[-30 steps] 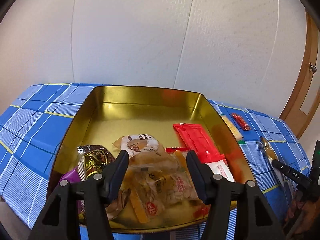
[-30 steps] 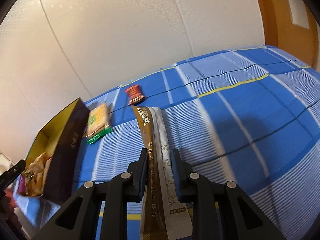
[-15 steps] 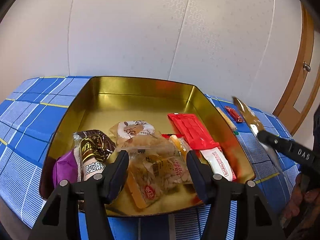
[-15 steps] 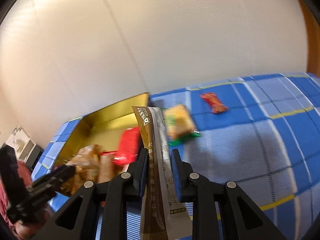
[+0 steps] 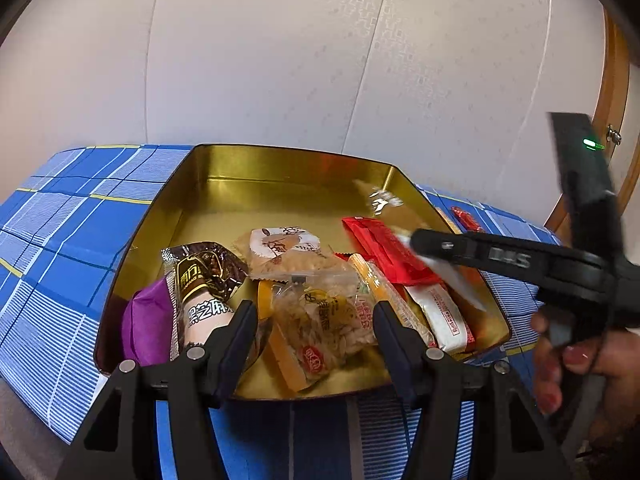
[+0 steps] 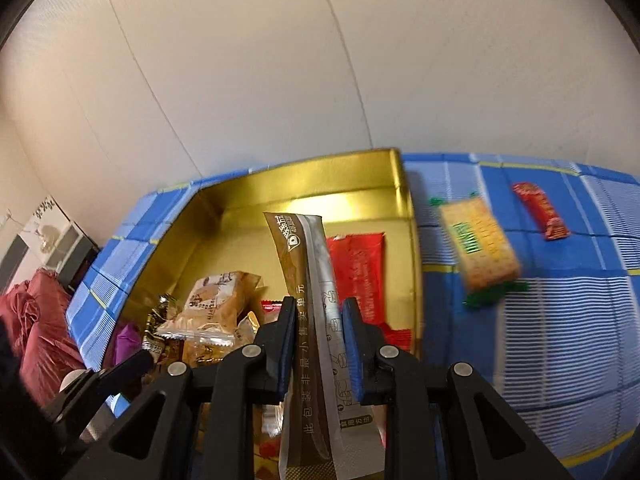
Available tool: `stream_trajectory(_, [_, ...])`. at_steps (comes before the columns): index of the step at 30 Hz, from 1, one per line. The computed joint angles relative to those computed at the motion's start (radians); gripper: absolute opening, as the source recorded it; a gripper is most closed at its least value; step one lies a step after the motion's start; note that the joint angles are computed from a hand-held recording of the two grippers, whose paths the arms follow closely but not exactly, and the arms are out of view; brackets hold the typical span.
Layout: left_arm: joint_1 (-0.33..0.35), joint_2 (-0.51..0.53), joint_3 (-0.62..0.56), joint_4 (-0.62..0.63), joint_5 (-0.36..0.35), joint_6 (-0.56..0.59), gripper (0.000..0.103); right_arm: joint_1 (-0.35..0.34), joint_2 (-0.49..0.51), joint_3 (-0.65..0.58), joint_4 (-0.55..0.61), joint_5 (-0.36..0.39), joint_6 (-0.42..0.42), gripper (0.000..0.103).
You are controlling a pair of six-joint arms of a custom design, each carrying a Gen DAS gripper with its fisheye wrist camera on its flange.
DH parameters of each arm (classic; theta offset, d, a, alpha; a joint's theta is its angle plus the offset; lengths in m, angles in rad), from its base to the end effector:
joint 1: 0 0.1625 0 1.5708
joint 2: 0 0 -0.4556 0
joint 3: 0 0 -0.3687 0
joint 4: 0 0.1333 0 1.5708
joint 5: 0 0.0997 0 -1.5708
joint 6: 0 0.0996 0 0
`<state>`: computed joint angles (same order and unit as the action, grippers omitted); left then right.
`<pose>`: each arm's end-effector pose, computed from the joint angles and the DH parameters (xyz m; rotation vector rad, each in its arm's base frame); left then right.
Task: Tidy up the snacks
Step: 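Lower the gold stick pouch into the tray and open the right tool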
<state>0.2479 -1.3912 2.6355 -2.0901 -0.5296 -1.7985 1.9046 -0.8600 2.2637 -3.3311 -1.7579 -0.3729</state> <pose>-0.1797 -0.2717 0.1578 -0.0519 2.1894 -1.2187 0.2677 -0.4217 0.0873 0.9589 -2.7419 0.5180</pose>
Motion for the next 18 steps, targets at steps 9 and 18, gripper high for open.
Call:
stream_trajectory(9, [-0.003, -0.013, 0.007, 0.004, 0.0, -0.02, 0.061, 0.043, 0.072, -0.1, 0.096, -0.056, 0.008, 0.032])
stream_trajectory(18, [-0.012, -0.008, 0.018, -0.029, 0.0, -0.025, 0.061, -0.006, 0.013, 0.02, -0.164, 0.019, -0.041, 0.048])
